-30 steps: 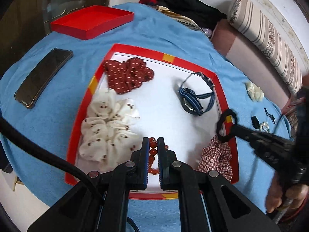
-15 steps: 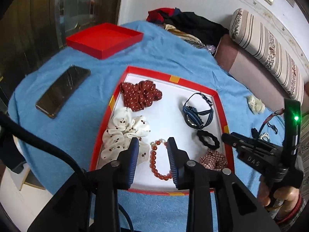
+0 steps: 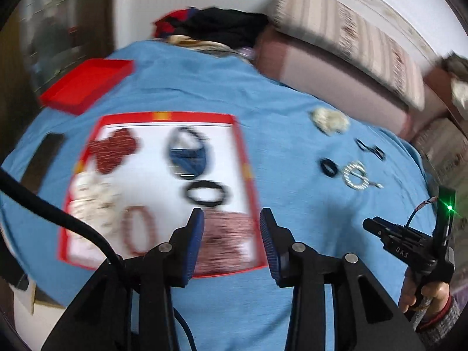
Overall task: Organize jewelry
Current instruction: 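Grasp the black hair tie with the left tool while the right tool grasps the pearl bracelet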
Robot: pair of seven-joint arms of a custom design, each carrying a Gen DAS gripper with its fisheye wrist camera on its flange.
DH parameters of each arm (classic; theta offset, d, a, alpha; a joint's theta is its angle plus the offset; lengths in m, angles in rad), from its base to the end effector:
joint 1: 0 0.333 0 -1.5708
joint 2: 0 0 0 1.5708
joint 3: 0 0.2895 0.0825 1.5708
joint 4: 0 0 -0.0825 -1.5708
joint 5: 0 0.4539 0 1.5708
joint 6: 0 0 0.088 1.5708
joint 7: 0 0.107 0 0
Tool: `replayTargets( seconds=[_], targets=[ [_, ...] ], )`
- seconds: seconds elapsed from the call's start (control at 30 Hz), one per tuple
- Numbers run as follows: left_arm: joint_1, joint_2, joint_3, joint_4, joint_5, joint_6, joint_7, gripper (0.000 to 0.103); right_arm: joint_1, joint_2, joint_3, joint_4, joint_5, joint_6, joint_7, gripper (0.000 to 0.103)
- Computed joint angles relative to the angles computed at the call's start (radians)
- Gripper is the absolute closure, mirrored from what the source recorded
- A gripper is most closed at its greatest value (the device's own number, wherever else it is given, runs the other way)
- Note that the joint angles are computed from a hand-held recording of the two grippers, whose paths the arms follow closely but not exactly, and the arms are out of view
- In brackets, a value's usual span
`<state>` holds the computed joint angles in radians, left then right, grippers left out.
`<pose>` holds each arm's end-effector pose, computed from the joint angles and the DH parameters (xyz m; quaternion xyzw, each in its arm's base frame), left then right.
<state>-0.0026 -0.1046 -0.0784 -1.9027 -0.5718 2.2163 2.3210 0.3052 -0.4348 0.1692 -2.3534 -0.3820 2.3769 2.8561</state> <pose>0.6341 -0.0706 0.5503 -0.4502 0.8332 -0.3135 0.0700 0.4764 0.2438 0.4938 -0.4498 0.8448 -0.1732 0.2324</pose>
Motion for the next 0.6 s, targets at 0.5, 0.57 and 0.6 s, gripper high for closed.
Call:
replayTargets(
  seconds=[0.5,0.57,0.6],
  targets=[
    [-0.162,0.326,-0.135,0.249,0.143,-0.014,-0.146,0.065,-0.116,-0.241,-0.053,-0.253,0.013,0.102,0.046,0.069],
    [-0.180,0.384,-0.147,0.304,0.173,-0.010,-0.157,0.065,-0.129,-0.219,-0.065,-0.251,0.017,0.146,0.030,0.069],
    [-0.186,0.406,-0.150,0.325,0.187,-0.010,-0.163,0.065,-0.132,-0.219,-0.065,-0.258,0.021,0.163,0.026,0.069]
  ],
)
